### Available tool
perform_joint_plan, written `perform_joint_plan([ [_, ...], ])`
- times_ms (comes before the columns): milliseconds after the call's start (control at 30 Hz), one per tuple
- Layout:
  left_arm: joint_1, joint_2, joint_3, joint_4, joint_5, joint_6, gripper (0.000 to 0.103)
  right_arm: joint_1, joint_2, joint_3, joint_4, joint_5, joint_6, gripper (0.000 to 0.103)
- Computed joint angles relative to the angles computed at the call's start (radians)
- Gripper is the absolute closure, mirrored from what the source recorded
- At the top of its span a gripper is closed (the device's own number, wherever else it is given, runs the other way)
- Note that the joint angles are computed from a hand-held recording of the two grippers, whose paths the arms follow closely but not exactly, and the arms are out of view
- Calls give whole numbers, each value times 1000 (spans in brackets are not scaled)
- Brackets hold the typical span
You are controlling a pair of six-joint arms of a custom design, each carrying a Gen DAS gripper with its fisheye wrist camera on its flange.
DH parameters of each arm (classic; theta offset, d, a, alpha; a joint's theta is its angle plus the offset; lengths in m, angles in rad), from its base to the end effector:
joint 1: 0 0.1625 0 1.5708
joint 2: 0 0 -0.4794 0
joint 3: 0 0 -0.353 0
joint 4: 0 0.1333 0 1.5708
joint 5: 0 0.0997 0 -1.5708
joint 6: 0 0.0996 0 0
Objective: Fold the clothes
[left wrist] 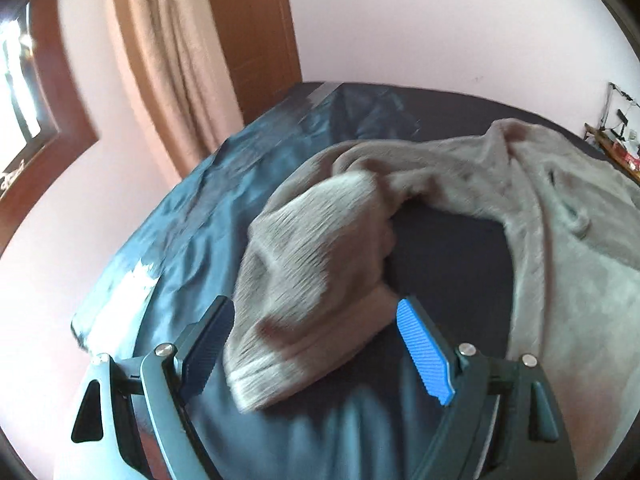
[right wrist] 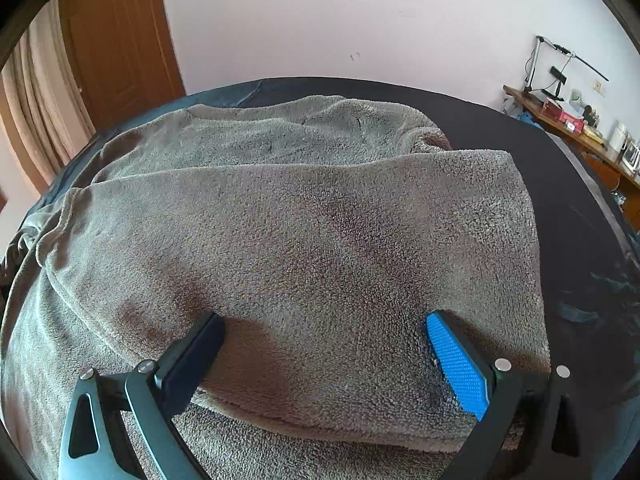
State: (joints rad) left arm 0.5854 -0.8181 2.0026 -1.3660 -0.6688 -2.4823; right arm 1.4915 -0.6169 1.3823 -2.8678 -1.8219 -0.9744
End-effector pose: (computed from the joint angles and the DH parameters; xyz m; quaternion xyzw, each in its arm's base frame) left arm -0.2315 -0.4072 0.0762 -0.2661 0.6965 -0.4239 0.5141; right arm 0.0464 -0.7866 0.1626 0.3846 -0.8772 0.1645 0.2355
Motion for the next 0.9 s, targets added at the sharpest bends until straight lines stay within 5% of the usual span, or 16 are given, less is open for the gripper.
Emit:
perform_joint_plan([
  [333,13,-7,83,-127,-37,67,18,-1,-2,1,0,1,0,0],
  [533,8,-36,125,-193,-7,103,39,-2,-2,0,1,2,1,0],
  [900,-23,-140,214,-200,40,-67,43,-1,-3,1,-1,0,1,0],
])
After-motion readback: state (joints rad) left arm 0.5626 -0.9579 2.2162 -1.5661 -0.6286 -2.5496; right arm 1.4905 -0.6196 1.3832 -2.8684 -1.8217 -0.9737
